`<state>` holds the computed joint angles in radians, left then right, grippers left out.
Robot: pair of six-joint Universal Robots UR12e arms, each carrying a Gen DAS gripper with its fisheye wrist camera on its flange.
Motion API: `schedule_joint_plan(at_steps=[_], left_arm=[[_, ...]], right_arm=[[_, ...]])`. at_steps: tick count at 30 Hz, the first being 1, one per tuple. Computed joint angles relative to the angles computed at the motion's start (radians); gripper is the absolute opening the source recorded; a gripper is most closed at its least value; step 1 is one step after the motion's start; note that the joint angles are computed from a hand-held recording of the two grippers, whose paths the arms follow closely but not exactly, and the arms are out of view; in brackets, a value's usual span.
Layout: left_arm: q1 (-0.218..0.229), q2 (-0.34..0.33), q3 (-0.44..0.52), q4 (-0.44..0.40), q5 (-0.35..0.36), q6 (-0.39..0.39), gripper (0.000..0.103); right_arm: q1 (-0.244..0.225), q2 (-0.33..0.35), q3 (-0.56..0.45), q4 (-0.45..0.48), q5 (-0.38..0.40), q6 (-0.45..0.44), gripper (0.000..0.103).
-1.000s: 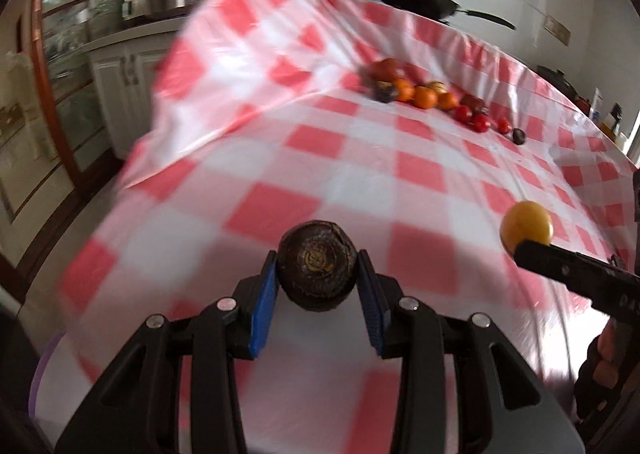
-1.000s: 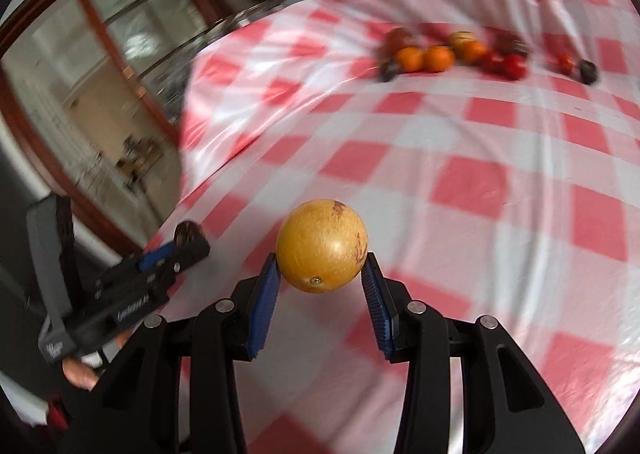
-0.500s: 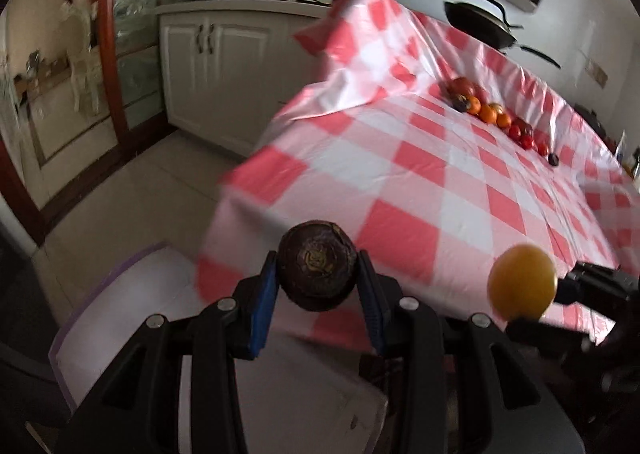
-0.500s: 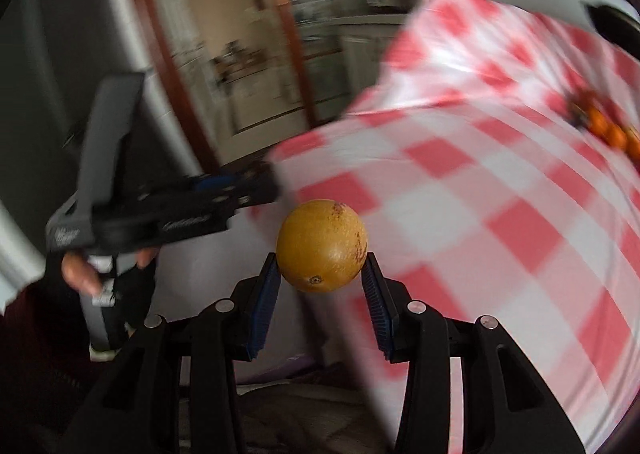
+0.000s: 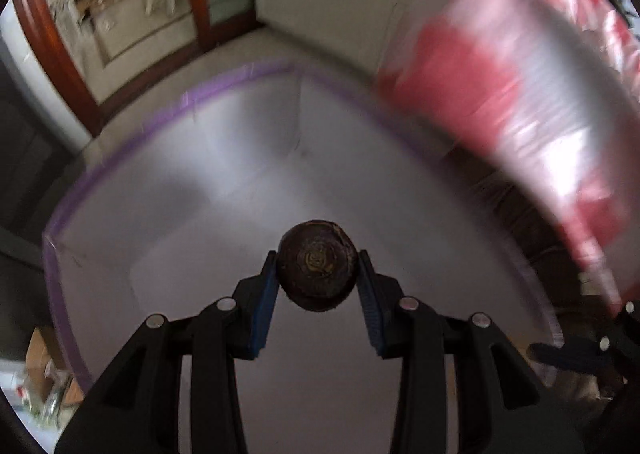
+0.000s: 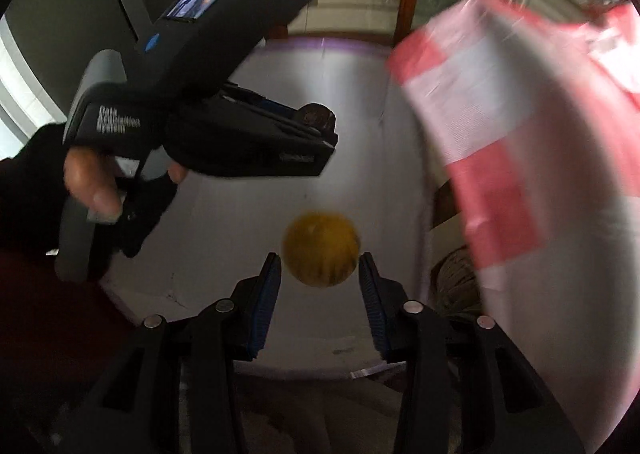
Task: Organize fruits
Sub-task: 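Carry both fruits to the white box and open both tools to drop them, then move both tools back over the fruits on the checked tablecloth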
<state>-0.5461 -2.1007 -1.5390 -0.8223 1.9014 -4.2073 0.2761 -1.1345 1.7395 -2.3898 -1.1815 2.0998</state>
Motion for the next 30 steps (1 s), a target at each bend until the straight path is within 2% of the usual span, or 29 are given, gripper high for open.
schedule_joint_plan(at_steps=[3, 6, 10, 12, 14, 15, 17, 18, 20, 21, 22, 23, 24, 26, 27, 28, 29, 30], left_arm=[[0.022, -0.016, -0.008, -0.045, -0.095, -0.061, 0.039], [0.038, -0.017, -0.04, -0.025, -0.176, -0.121, 0.039], [0.042, -0.01, -0.063, -0.027, -0.182, -0.164, 0.039], [0.045, 0.002, -0.086, 0.0, -0.191, -0.19, 0.043], [0.047, 0.011, -0.099, 0.017, -0.189, -0.218, 0.061], [0.047, 0.016, -0.104, 0.022, -0.18, -0.235, 0.065], [0.036, 0.027, -0.1, -0.003, -0.117, -0.27, 0.067], [0.022, 0.032, -0.078, -0.063, -0.036, -0.293, 0.067], [-0.021, 0.03, -0.041, -0.142, 0.172, -0.344, 0.069], [-0.039, 0.039, -0.014, -0.183, 0.277, -0.349, 0.074], [-0.061, 0.033, 0.002, -0.186, 0.382, -0.349, 0.085], [-0.082, 0.027, 0.019, -0.153, 0.486, -0.312, 0.096], [-0.105, 0.019, 0.035, -0.079, 0.591, -0.234, 0.101], [-0.131, -0.029, 0.087, 0.118, 0.716, -0.024, 0.102], [-0.144, -0.056, 0.137, 0.197, 0.731, 0.08, 0.102], [-0.14, -0.096, 0.213, 0.251, 0.705, 0.185, 0.102], [-0.139, -0.117, 0.26, 0.314, 0.647, 0.29, 0.102], [-0.141, -0.13, 0.279, 0.379, 0.606, 0.371, 0.102]], right_arm=[[0.021, 0.036, -0.043, 0.049, -0.051, 0.043, 0.038], [0.039, 0.06, -0.069, 0.081, -0.095, 0.056, 0.038], [0.051, 0.066, -0.064, 0.065, -0.125, 0.049, 0.039], [0.048, 0.065, -0.065, 0.068, -0.126, 0.043, 0.043], [0.042, 0.052, -0.048, 0.043, -0.124, 0.038, 0.044], [0.042, 0.045, -0.04, 0.028, -0.113, 0.038, 0.044], [0.027, 0.02, -0.016, -0.007, -0.063, 0.023, 0.046], [0.016, 0.004, -0.003, -0.016, -0.031, 0.015, 0.051], [-0.02, -0.036, 0.019, -0.028, 0.087, -0.001, 0.059], [-0.033, -0.048, 0.024, -0.033, 0.13, -0.001, 0.064], [-0.053, -0.063, 0.034, -0.047, 0.185, 0.004, 0.067], [-0.077, -0.081, 0.046, -0.08, 0.248, 0.022, 0.068], [-0.096, -0.084, 0.044, -0.117, 0.297, 0.05, 0.071], [-0.149, -0.101, 0.066, -0.225, 0.411, 0.138, 0.077], [-0.174, -0.101, 0.076, -0.297, 0.462, 0.2, 0.085], [-0.213, -0.097, 0.085, -0.402, 0.525, 0.303, 0.087], [-0.233, -0.085, 0.085, -0.479, 0.55, 0.387, 0.087], [-0.26, -0.081, 0.079, -0.514, 0.566, 0.463, 0.087]])
